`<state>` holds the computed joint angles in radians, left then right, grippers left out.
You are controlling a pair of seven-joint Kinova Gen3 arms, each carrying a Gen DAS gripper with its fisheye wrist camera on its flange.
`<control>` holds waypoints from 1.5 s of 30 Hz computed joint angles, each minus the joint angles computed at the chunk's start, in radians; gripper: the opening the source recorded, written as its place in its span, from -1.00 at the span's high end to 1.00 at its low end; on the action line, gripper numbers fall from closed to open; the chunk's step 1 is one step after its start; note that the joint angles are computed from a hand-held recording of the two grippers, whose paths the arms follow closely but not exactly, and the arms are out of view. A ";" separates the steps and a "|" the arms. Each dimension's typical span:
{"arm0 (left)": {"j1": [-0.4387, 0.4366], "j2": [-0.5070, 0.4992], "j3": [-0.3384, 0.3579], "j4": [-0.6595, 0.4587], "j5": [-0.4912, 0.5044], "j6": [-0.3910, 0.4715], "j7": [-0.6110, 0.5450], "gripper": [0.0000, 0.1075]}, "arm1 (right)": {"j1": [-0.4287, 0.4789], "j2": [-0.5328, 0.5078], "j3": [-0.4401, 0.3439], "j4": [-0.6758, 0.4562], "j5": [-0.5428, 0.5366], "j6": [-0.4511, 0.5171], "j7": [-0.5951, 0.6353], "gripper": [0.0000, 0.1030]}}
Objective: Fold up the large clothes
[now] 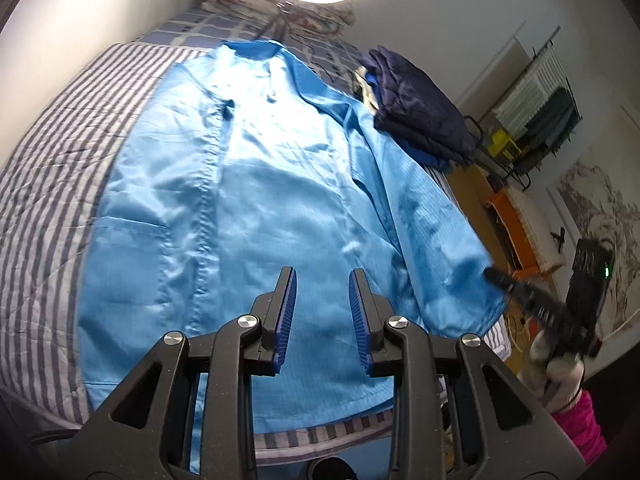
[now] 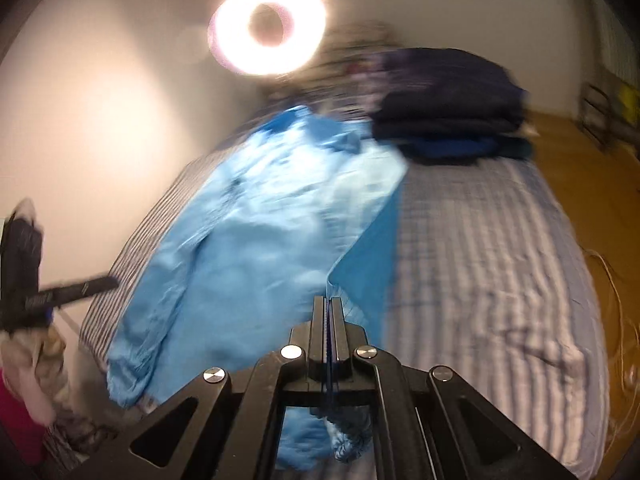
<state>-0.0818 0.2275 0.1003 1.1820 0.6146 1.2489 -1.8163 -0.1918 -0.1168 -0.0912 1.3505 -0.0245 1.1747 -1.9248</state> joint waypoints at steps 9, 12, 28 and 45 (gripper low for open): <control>-0.041 -0.002 -0.027 0.013 -0.004 -0.014 0.036 0.51 | -0.095 0.203 -0.242 -0.140 0.086 0.071 0.069 1.00; -0.053 0.002 -0.033 0.025 -0.015 -0.014 0.049 0.51 | -0.179 0.256 -0.219 -0.146 0.075 0.084 0.126 1.00; -0.029 0.083 0.004 0.059 -0.034 0.082 0.076 0.50 | -0.344 0.196 0.051 -0.033 -0.194 0.175 0.401 1.00; 0.038 0.126 0.042 0.118 0.001 0.117 0.051 0.15 | 0.070 0.051 0.096 0.085 -0.400 0.063 0.348 -0.19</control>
